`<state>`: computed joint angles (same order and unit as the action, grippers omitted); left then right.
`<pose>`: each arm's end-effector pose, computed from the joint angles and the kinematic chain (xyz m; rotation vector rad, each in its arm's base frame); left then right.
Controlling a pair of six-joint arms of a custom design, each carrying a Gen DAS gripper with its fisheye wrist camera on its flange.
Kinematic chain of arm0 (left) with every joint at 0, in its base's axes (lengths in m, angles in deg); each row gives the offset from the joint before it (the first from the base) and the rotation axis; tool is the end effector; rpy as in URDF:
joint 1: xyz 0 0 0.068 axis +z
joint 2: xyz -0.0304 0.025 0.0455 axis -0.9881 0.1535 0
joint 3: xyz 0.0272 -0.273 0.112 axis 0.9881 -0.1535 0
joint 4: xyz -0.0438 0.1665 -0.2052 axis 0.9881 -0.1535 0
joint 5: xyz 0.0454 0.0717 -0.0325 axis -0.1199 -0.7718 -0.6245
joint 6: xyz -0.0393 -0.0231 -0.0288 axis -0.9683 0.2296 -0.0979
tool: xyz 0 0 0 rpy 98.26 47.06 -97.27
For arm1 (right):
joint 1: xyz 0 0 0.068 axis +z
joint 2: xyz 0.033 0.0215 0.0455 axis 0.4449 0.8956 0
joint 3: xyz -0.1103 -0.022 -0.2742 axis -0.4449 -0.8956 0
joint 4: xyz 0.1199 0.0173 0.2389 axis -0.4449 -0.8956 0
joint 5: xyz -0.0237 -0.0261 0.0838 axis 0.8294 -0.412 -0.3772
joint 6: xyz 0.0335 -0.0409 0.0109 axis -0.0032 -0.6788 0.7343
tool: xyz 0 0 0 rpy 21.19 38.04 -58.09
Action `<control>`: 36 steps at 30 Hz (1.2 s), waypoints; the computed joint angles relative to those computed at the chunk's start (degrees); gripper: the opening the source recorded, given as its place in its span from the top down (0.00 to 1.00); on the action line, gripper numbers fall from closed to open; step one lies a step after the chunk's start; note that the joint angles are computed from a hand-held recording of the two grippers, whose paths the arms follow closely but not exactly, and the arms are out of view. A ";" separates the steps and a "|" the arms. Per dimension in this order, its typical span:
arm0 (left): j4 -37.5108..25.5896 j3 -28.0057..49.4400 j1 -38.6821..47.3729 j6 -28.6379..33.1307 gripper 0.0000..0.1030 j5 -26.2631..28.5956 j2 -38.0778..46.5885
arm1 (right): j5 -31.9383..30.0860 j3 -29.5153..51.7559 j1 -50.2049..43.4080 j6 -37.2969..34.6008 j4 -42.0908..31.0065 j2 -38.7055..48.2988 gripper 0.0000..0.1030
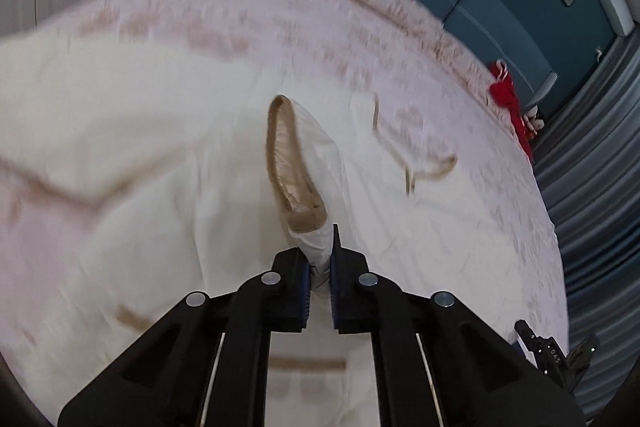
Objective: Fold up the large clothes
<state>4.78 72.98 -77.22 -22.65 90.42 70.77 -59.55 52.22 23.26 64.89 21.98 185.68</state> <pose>0.2816 0.0148 0.1258 -0.6509 2.2789 -0.3876 0.3182 -0.0041 0.0670 0.5554 2.3057 0.7081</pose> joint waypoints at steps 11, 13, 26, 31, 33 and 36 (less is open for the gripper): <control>3.34 3.06 1.29 8.21 0.94 -7.85 10.25 | 13.92 3.93 9.00 -6.62 -1.46 0.27 0.94; 5.82 2.68 0.56 8.73 0.94 -9.14 14.34 | 14.17 5.07 8.97 -6.65 -2.46 2.84 0.94; 14.07 0.65 -0.56 8.81 0.92 -10.94 20.40 | 19.72 6.84 11.46 -8.69 -4.96 5.84 0.95; 11.64 -1.11 1.19 9.51 0.68 -9.49 15.81 | 26.17 -0.60 14.35 -6.54 -6.40 -5.48 0.80; 9.59 -4.58 1.35 9.90 0.44 -11.89 8.75 | 29.60 -5.15 18.44 -7.84 -5.54 -12.94 0.79; 8.08 -10.42 1.02 8.15 0.41 -14.60 -3.90 | 28.46 -3.63 25.35 -10.76 -8.44 -16.06 0.80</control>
